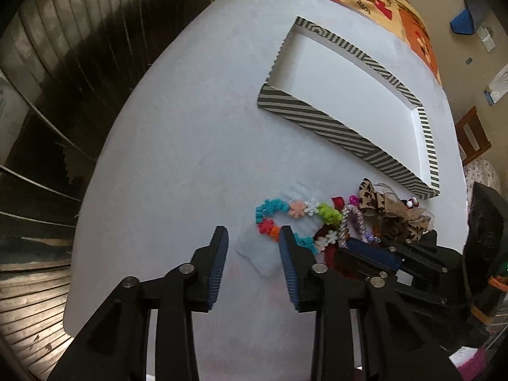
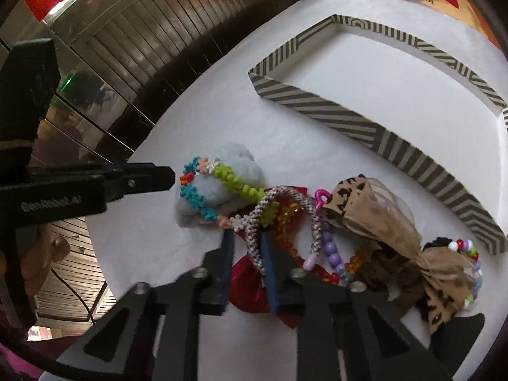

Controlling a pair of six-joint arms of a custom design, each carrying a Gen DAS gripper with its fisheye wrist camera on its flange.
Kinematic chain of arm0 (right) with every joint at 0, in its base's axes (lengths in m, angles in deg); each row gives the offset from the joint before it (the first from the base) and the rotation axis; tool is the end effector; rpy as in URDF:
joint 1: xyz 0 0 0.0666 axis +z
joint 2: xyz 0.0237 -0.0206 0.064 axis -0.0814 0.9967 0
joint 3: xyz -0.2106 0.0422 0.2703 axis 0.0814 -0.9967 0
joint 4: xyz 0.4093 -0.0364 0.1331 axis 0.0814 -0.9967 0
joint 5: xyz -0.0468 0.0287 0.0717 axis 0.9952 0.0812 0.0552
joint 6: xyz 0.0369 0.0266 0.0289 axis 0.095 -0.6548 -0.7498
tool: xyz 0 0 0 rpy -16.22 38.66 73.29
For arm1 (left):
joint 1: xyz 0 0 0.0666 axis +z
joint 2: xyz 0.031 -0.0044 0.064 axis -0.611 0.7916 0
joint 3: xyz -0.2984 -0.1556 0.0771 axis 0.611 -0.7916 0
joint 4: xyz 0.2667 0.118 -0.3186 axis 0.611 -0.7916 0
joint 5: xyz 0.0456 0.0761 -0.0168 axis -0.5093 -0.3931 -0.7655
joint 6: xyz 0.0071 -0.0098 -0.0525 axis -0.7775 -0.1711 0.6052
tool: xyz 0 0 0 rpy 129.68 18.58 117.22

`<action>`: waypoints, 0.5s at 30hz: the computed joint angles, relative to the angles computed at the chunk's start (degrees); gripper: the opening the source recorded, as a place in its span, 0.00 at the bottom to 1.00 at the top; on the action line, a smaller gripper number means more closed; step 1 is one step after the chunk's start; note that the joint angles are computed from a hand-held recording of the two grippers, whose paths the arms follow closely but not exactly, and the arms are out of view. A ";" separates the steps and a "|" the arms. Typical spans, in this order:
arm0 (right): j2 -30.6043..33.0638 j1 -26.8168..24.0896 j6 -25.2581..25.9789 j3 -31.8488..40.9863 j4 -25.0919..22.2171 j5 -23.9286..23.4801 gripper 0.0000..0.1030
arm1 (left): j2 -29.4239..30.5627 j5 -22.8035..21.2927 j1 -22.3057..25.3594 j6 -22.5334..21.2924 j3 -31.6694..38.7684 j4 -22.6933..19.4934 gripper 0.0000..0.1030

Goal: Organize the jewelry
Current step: 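Grasp the flower-bead bracelet with the left gripper while the right grasps the grey braided bracelet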

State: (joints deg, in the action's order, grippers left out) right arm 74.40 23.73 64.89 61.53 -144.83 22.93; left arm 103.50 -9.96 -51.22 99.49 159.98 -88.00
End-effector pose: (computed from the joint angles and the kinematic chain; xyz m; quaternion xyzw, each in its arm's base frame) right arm 0.6083 0.3412 0.3443 -0.1834 0.9459 0.2197 0.1529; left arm 0.6114 -0.1542 0.3914 -0.0171 0.9834 -0.1243 0.1313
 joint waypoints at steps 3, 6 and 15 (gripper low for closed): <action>-1.89 -0.60 -0.55 -2.38 1.06 -0.71 0.08 | 1.11 0.20 -0.37 -1.19 1.38 -0.28 0.17; -4.29 -1.31 -1.29 -4.82 2.64 -1.00 0.07 | 2.30 -0.30 -0.73 -3.15 2.85 -0.31 0.19; -8.50 -3.07 -4.07 -9.46 5.14 -1.73 0.07 | 5.29 3.47 -1.06 -13.86 6.17 -0.81 0.30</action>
State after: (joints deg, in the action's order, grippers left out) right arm 65.91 20.66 60.82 52.07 -139.69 21.20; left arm 108.79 -6.50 -52.28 85.63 166.15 -88.81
